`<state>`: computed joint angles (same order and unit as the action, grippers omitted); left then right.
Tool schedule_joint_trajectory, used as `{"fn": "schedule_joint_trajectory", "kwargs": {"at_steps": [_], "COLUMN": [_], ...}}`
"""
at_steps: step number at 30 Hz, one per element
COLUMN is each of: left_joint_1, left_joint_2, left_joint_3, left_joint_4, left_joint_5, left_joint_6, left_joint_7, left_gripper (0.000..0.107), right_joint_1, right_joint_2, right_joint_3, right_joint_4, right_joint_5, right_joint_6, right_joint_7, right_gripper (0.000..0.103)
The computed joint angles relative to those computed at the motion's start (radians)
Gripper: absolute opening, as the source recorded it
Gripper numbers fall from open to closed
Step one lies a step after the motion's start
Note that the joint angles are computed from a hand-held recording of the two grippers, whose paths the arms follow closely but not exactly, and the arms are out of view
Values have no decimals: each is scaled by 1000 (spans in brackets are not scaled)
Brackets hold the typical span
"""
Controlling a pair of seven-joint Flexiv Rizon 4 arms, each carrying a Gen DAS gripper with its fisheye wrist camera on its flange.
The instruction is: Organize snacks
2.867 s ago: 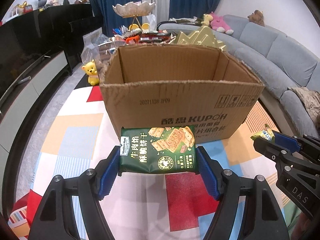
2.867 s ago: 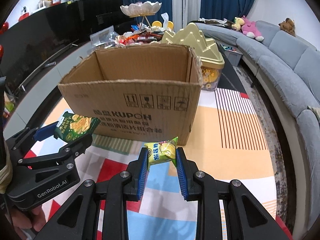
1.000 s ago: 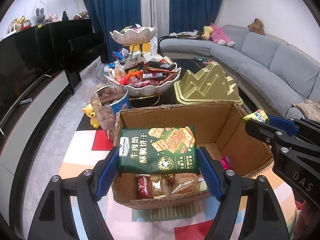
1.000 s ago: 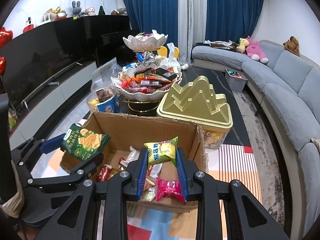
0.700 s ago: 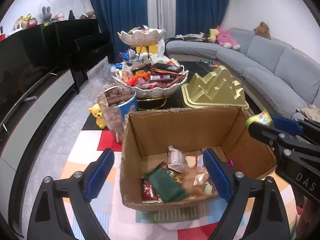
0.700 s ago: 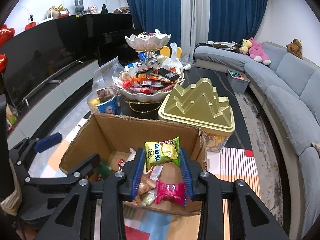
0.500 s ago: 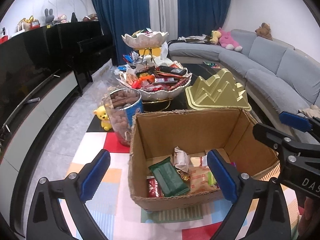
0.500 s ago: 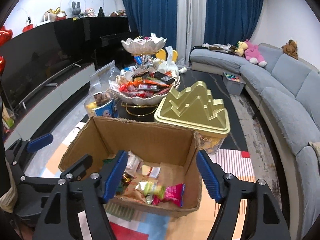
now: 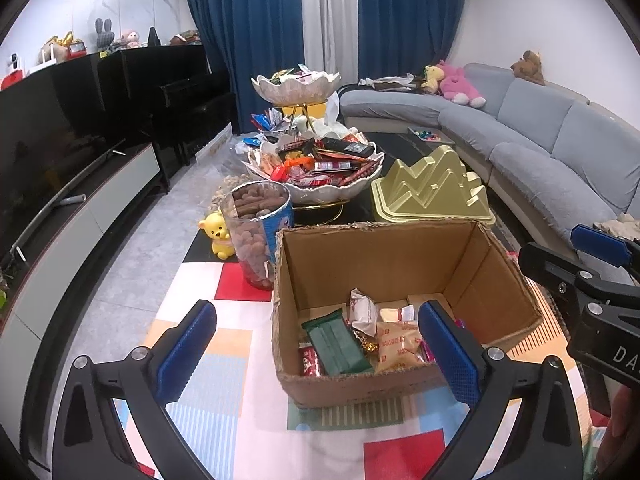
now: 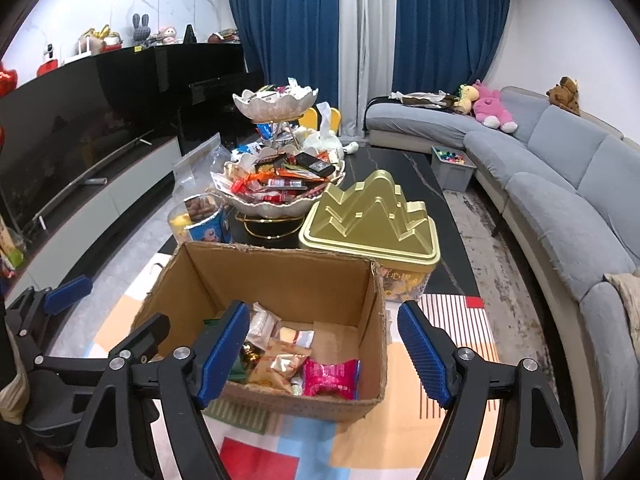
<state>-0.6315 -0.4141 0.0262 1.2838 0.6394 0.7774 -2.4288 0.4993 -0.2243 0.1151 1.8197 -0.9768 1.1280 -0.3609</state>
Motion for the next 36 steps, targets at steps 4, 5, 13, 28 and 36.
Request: {"fn": "schedule_joint_trajectory", "kwargs": {"at_steps": [4, 5, 13, 28, 36], "left_joint_1": [-10, -10, -18, -18, -10], "left_joint_2": [29, 35, 113, 255, 342], "left_joint_3": [0, -2, -33, -139, -212], "left_joint_4": [24, 28, 92, 245, 336], "left_joint_5": [16, 20, 78, 147, 166], "left_joint_6": [-3, -4, -17, -78, -123], "left_joint_7": [-12, -15, -59, -120, -175], "left_gripper": [103, 103, 103, 103, 103], "right_joint_1": [5, 6, -8, -45, -46], "right_joint_2": [28, 37, 103, 250, 343], "right_joint_3": [10, 14, 49, 138, 203], "right_joint_4": [18, 25, 86, 229, 307], "right_joint_5": [-15, -20, -82, -190, -123], "right_joint_6": [-12, -15, -33, -90, -156], "right_joint_7": [16, 24, 99, 235, 241], "right_gripper": [77, 77, 77, 77, 84]}}
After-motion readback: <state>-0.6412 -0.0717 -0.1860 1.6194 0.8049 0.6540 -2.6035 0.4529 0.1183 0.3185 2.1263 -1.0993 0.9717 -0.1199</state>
